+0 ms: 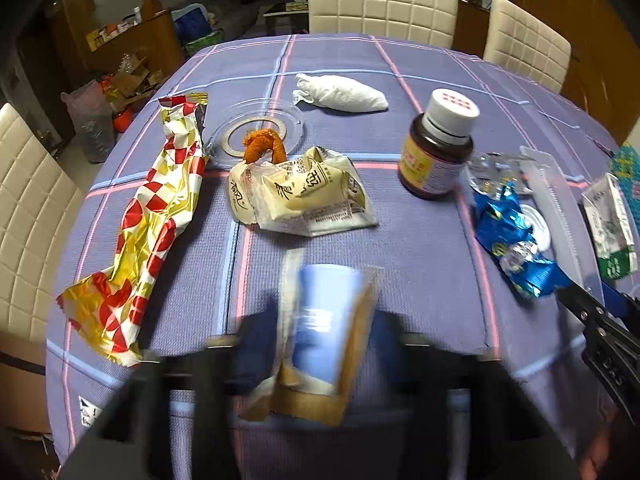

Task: Collect trash
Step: 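Carry both items to the clear bin and release the packet from left tool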

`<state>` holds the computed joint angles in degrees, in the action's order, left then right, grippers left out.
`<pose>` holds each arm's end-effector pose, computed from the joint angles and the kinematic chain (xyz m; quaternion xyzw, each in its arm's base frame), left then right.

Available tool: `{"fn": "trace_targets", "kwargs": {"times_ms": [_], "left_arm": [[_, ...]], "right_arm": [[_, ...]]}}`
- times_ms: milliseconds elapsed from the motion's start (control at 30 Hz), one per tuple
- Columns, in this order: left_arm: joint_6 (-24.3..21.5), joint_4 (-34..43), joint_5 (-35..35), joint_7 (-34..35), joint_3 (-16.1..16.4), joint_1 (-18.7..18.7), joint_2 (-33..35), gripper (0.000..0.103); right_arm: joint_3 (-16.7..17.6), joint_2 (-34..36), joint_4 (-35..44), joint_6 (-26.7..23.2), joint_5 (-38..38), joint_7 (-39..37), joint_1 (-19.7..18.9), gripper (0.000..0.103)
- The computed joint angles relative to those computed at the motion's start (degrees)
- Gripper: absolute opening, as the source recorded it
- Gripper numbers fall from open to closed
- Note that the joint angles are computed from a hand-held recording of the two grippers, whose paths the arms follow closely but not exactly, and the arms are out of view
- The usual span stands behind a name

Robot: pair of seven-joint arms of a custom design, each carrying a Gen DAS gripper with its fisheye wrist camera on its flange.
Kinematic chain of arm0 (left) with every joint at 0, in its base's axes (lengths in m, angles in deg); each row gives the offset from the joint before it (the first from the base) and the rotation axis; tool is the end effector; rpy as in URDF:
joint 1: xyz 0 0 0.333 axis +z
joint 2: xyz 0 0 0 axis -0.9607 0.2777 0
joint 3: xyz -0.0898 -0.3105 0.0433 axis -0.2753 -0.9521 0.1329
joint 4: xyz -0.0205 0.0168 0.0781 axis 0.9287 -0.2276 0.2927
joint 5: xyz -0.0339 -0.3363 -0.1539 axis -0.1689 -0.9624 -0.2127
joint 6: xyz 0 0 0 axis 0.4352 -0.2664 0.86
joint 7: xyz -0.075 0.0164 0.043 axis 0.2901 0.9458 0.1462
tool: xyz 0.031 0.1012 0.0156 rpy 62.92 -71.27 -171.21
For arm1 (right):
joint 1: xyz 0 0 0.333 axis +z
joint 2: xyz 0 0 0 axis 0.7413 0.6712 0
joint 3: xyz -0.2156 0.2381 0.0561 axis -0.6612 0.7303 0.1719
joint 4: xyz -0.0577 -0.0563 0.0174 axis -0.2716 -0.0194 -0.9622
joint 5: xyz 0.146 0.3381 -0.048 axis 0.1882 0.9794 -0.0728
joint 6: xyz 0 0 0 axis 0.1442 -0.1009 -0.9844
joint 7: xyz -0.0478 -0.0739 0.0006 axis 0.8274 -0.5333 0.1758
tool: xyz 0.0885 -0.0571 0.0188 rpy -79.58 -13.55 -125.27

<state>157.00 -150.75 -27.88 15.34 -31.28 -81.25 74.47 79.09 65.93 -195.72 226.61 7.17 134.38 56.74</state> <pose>0.4756 -0.1975 0.4869 -0.6668 0.7002 -0.1781 0.1826 0.4594 0.0977 0.4723 -0.6398 0.7125 -0.1978 0.2094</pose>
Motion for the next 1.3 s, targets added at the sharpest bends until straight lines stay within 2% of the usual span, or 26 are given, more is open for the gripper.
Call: {"fn": "trace_targets", "kwargs": {"times_ms": [100,333,500,600,933,1100,1300], "left_arm": [[0.40,-1.38,-1.95,1.96,0.28,-0.31,-1.79,0.032],[3.61,-7.04,-3.34,3.24,-0.35,1.57,-9.71,0.032],[4.05,-10.81,-6.54,5.61,-0.03,3.42,-15.12,0.032],[4.01,-12.71,-9.08,7.59,0.81,4.77,-17.76,0.032],[4.72,-20.03,-14.84,14.97,5.20,12.07,-26.73,0.032],[4.79,-20.86,-16.45,18.93,7.09,16.01,-26.90,0.032],[5.28,-20.15,-17.63,22.85,9.15,20.25,-24.45,0.032]], "right_arm": [[0.69,-1.68,-1.00,0.25,-1.09,1.67,-0.57,0.052],[3.77,-7.30,-3.15,-0.45,-5.90,6.88,-1.50,0.052],[4.85,-9.09,-2.59,-2.17,-6.46,6.89,1.21,0.052],[6.79,-8.86,-1.42,-2.99,-7.54,7.16,2.94,0.052],[10.64,-1.56,6.76,-5.42,-9.26,7.49,10.46,0.052],[12.22,4.27,13.09,-7.15,-11.54,8.44,14.23,0.052],[12.28,10.86,20.58,-9.65,-12.71,8.08,18.82,0.052]]}}
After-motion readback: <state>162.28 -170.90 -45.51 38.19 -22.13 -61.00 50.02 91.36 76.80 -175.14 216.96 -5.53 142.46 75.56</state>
